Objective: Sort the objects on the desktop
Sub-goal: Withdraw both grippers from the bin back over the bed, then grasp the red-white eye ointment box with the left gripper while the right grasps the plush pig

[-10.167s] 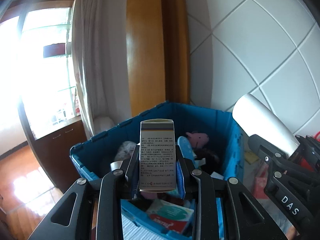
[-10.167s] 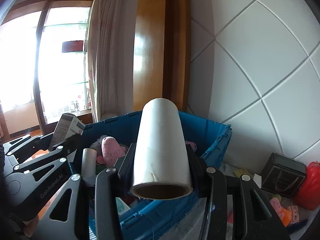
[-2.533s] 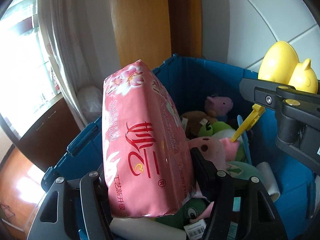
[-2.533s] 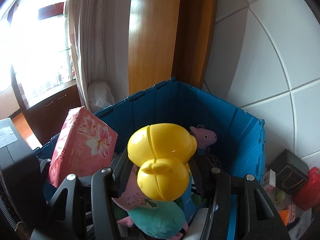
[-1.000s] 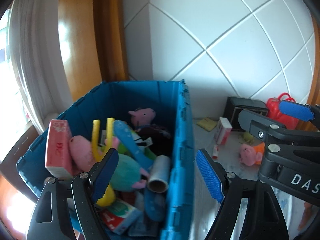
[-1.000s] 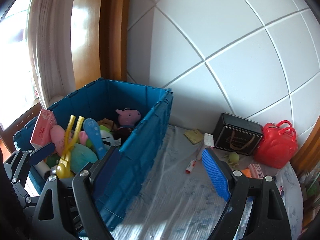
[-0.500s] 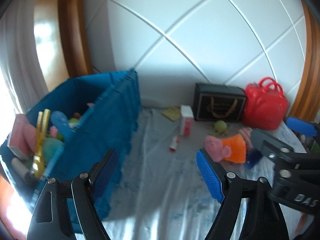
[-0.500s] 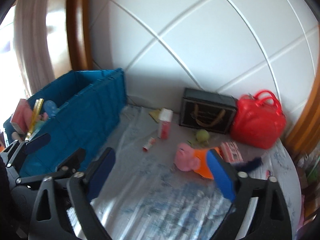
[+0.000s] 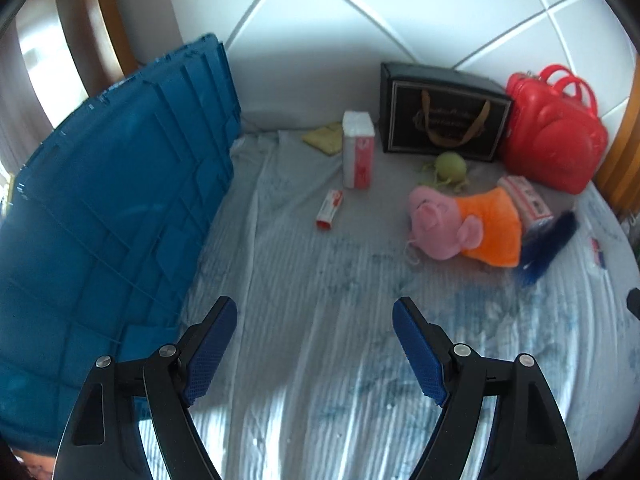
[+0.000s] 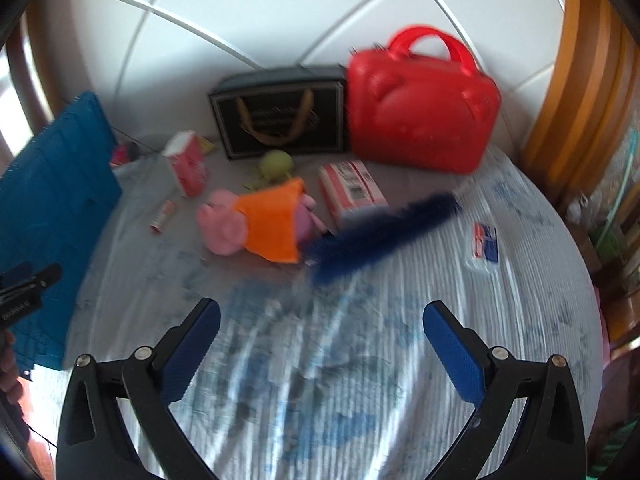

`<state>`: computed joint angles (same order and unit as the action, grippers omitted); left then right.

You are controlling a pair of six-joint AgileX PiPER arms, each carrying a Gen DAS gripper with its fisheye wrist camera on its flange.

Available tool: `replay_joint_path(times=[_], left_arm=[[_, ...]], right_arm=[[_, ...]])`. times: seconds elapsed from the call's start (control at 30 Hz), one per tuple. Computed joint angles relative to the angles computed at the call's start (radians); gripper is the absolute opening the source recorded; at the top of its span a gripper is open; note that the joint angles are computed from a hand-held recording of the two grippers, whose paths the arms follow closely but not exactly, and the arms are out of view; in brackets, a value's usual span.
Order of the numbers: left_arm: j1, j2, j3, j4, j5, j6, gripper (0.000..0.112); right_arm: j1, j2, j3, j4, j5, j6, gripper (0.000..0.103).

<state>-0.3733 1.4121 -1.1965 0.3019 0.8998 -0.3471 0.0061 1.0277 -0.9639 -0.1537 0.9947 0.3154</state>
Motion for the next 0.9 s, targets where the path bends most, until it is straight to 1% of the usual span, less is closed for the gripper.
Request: replay_joint_path(times=[0.1, 0.17, 0.3, 0.43, 0.53, 0.67, 0.8, 0.9], left_arm=[[0.036, 0.065, 0.010, -0.006, -0.049, 0.026, 0.081], [0.055, 0.107, 0.006, 0.000, -0.074, 0.035, 0.081], [0.098, 0.211, -0.046, -0.003, -0.113, 0.059, 0.081], [0.124, 0.338, -0.137, -0.011, -0.133, 0.086, 0.081], [0.138, 0.445, -0.225, -0.014, -0.137, 0.105, 0.081], [0.153, 0.615, -0.386, -0.020, -0.125, 0.122, 0.081], [0.148, 0.782, -0.571, -0.032, -0.100, 0.127, 0.081], [0.139, 0.907, -0.725, -0.035, -0.070, 0.130, 0.081]], right_arm=[[-0.121, 0.041, 0.065, 0.053, -0.055, -0.085, 0.103], [-0.152, 0.078, 0.084, 0.062, -0.081, -0.093, 0.103], [-0.146, 0.194, 0.068, 0.055, -0.147, -0.072, 0.103], [-0.069, 0.321, 0.002, 0.037, -0.211, -0.037, 0.103], [-0.009, 0.436, -0.073, 0.029, -0.256, -0.039, 0.103], [0.042, 0.567, -0.173, 0.006, -0.291, -0.034, 0.103], [0.030, 0.651, -0.216, 0.019, -0.340, -0.039, 0.103], [0.002, 0.687, -0.210, 0.052, -0.400, -0.068, 0.103]])
